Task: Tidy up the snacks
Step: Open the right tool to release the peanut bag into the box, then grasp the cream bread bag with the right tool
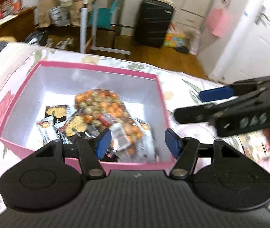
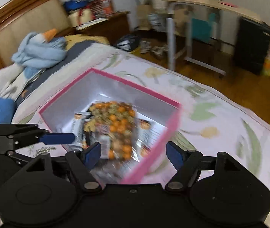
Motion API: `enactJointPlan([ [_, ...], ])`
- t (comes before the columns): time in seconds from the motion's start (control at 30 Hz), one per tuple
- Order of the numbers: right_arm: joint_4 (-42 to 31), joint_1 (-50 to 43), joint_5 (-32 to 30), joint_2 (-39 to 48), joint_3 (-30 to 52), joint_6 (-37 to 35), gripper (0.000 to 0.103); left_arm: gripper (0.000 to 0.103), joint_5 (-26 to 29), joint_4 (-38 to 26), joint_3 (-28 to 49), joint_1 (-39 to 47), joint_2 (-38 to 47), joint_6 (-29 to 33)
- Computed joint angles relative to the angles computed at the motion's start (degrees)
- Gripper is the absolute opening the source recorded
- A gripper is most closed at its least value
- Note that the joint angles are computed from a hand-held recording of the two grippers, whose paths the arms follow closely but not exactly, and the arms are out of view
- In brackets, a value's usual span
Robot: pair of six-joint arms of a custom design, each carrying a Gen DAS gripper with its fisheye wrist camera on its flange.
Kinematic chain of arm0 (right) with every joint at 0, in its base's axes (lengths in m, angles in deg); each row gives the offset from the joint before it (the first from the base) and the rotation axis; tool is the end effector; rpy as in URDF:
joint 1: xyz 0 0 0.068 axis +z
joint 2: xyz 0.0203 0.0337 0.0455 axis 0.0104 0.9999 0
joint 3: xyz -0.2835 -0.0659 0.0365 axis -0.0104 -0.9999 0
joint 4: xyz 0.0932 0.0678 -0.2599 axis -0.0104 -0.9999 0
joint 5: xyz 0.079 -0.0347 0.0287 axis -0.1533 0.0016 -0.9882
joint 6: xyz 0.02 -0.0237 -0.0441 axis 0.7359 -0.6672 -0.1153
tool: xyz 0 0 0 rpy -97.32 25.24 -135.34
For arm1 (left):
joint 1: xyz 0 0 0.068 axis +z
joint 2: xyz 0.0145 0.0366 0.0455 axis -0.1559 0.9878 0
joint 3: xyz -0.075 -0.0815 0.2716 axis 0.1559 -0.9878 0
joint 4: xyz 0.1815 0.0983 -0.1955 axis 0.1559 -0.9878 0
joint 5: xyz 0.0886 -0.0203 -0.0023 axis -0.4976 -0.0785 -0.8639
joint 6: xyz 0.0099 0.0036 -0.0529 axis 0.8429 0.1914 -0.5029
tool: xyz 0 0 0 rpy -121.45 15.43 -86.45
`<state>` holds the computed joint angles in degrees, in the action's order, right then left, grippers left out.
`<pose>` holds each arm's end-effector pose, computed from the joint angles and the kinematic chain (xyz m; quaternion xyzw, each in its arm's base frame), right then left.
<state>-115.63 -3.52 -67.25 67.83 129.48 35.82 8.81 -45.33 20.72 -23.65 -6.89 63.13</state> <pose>0.2686 -0.0037 0.2529 -0.2068 0.9257 0.1589 0.2738 0.2290 -0.0636 0.2084 0.0482 0.9313 -0.1229 0.3394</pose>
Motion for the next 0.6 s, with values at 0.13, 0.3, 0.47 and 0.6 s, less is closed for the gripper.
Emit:
enactJointPlan([
  [0.13, -5.94, -11.49, -3.67, -4.56, -0.52, -7.46, 0.079, 0.062, -3.91, -5.80, 2.51, -5.87, -3.26, 0.41],
  [0.3, -18.03, -26.82, -7.89, -5.89, 3.24, -22.39, 0.079, 0.062, -11.53, -13.00, 6.23, -16.20, -7.12, 0.04],
  [0.47, -25.82, -41.73, -11.56, -3.11, 8.52, -34.35, 0.080, 0.064, -16.04, -16.84, 11.38, -27.27, -6.22, -4.54],
  [0.6, -30.54, -50.31, -14.41, 2.60, 13.57, -39.40, 0.080, 0.066, -16.71, -15.58, 14.93, -34.51, -1.84, -8.47],
])
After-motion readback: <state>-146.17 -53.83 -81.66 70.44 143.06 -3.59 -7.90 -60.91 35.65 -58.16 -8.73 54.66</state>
